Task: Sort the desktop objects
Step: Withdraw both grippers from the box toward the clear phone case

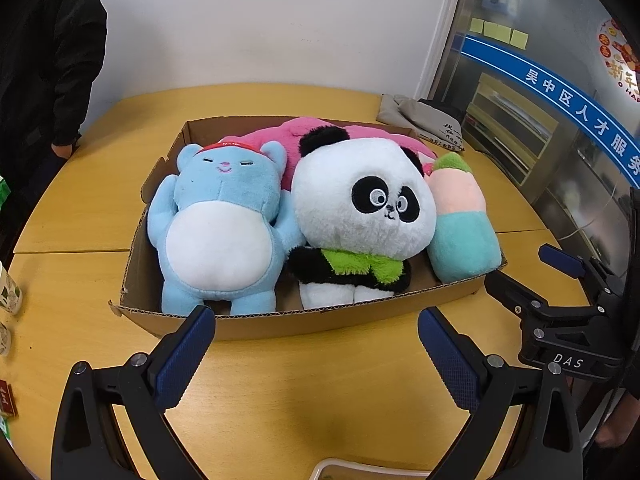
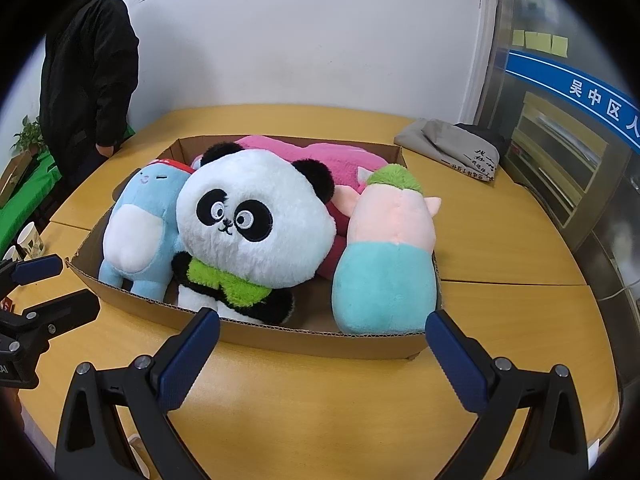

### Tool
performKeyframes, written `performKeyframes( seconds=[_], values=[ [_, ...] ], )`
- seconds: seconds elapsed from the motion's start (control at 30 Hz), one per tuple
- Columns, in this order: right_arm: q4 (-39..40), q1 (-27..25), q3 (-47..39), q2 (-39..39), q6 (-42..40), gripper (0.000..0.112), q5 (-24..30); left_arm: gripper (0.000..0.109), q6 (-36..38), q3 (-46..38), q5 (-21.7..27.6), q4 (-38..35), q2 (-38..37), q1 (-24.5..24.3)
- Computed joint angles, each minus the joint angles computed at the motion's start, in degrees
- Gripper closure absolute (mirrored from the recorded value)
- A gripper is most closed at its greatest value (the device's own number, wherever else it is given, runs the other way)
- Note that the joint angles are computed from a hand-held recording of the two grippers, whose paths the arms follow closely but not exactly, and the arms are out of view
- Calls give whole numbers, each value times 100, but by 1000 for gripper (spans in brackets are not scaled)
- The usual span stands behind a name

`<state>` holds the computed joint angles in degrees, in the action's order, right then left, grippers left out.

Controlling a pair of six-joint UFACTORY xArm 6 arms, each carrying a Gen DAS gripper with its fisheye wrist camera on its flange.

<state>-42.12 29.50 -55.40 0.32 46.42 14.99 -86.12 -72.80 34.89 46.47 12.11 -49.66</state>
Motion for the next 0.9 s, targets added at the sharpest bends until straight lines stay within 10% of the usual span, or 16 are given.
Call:
performKeyframes(
  seconds=[0.9],
  values=[
    [-36,51,171,-160,16,10,134,6,-6,308,-315,-88,-84,-5]
  ],
)
